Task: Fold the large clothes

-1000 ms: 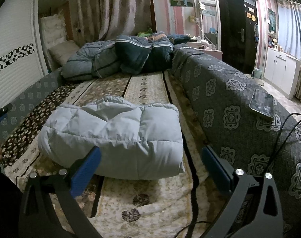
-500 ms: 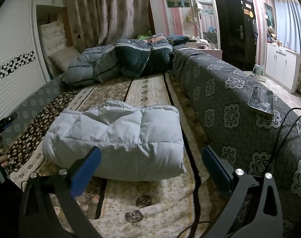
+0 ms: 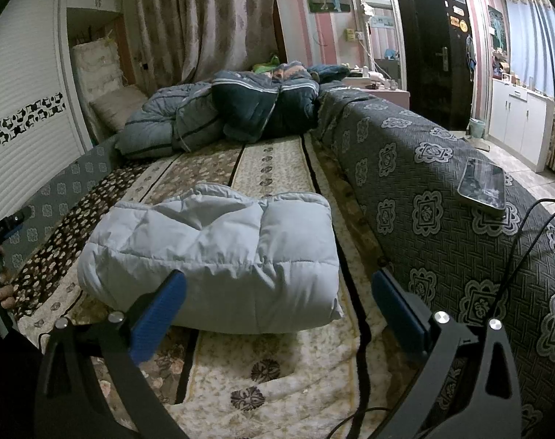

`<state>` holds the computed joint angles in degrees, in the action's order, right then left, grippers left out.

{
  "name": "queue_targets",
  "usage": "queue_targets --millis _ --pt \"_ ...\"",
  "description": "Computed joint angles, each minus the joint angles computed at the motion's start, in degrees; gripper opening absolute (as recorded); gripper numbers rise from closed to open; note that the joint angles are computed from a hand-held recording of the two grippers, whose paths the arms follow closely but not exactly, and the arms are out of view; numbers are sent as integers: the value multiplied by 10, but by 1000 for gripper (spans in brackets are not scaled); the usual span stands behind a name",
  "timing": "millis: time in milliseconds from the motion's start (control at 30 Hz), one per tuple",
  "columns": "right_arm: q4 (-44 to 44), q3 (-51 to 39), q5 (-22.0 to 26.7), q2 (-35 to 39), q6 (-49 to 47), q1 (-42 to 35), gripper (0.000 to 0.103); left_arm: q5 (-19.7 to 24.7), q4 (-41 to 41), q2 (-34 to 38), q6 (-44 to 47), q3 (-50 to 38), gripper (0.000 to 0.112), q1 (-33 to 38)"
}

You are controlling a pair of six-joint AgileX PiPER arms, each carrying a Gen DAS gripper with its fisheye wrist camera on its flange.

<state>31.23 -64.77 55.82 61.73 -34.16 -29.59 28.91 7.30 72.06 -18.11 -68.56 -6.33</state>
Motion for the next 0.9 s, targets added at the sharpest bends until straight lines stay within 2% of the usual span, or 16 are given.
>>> queue_targets --millis 300,567,733,900 --pt "-8 -2 1 1 8 4 101 3 6 1 -8 -2 100 -3" --pt "19 1 6 7 -9 -21 101 15 73 5 -79 -5 100 -29" --pt "37 2 0 7 -21 -43 101 11 57 4 -62 -2 100 -22" --pt "10 -3 -9 11 5 -28 101 10 22 3 -30 -2 100 -8"
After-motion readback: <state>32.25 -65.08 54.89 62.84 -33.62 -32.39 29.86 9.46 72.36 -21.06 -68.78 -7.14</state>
